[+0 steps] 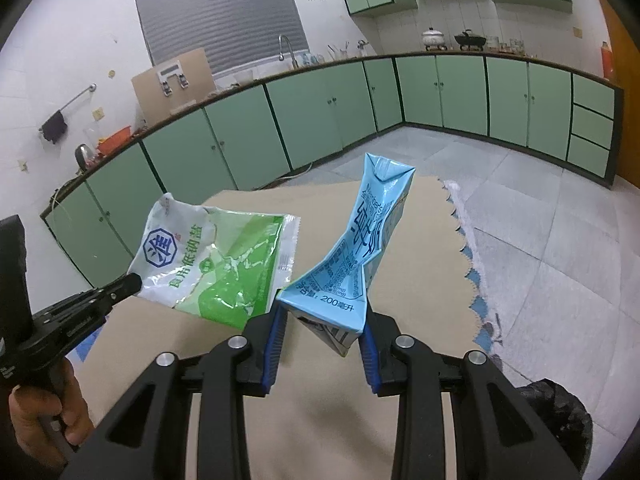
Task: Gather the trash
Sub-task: 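Grasp the white-green plastic bag with the left tool while the right tool holds the carton, then carry the white-green bag and blue carton over the black bin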
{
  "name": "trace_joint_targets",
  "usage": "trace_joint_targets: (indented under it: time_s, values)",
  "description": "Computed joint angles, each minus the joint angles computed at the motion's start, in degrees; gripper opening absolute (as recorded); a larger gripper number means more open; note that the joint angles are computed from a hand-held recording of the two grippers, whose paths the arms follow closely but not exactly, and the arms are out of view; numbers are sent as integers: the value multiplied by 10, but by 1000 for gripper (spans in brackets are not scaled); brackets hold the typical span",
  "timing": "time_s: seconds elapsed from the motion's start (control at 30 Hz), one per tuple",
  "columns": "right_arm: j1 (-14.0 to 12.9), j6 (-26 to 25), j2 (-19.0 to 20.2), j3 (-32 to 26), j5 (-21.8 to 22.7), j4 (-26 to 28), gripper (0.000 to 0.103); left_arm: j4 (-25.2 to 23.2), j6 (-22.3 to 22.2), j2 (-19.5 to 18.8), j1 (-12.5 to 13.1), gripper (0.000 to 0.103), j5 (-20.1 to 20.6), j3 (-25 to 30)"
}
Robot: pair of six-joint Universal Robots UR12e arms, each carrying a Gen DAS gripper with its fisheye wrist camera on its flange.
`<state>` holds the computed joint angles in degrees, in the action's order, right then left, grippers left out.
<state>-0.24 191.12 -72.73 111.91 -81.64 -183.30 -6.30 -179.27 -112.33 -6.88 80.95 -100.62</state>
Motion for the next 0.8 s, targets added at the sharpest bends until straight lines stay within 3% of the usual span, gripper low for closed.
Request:
trace_joint_targets:
  time_s: [0.37, 0.8]
  values:
    - [-15, -5, -70, 65, -20, -13, 33, 6, -10, 58, -23, 0, -14, -43]
    - [-43, -9, -157, 139, -42, -19, 33, 35, 22, 104, -63, 0, -24, -86]
